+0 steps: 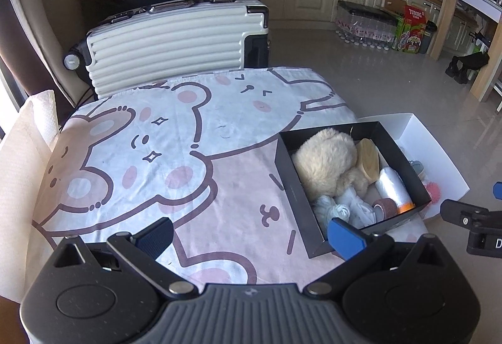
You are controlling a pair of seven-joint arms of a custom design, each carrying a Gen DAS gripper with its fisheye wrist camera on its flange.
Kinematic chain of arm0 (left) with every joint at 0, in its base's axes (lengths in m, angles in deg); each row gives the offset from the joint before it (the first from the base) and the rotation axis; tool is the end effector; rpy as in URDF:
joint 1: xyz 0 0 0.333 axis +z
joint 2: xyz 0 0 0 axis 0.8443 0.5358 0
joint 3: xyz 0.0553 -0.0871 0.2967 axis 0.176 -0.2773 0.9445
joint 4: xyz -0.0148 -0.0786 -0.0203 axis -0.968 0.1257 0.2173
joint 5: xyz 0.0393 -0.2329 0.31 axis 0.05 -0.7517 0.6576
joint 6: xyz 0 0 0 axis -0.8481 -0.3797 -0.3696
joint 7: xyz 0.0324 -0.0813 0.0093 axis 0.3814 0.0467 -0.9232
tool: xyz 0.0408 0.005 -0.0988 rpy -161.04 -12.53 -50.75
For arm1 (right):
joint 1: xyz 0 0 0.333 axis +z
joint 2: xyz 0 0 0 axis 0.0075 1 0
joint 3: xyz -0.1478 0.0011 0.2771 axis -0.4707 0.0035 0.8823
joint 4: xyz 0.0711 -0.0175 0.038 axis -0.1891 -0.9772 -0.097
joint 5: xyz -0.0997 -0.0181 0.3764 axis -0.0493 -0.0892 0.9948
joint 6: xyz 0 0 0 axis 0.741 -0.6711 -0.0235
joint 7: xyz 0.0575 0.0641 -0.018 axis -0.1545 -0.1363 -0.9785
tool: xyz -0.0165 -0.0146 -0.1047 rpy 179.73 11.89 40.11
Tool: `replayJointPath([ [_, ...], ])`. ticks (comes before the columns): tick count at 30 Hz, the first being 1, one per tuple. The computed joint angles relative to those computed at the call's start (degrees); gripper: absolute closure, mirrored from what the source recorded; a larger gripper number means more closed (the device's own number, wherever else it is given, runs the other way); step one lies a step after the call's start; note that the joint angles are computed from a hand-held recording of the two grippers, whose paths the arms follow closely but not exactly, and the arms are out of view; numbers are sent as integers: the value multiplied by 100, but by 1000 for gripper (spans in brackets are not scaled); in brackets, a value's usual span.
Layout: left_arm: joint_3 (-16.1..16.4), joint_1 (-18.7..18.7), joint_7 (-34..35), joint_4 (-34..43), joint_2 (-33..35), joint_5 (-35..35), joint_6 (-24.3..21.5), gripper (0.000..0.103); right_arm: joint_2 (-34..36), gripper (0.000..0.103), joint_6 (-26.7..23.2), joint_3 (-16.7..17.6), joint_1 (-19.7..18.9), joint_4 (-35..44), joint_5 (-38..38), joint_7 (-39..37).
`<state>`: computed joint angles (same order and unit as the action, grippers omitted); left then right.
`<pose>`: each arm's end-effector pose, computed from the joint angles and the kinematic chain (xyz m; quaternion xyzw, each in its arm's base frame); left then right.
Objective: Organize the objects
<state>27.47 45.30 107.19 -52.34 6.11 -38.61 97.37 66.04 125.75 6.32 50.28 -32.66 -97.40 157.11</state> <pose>0.6660 -0.2935 0.5025 -0.4951 0.8024 -0.2819 0.1779 0.5557 0.5131 0.5031 -0.5309 0.7653 -0.3132 0.1851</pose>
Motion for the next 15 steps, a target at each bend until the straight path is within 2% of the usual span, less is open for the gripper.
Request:
replayJointPath([
  [15, 11, -4, -1, 30, 34, 49, -9, 0, -49, 0, -32, 17, -19, -75, 30, 40],
])
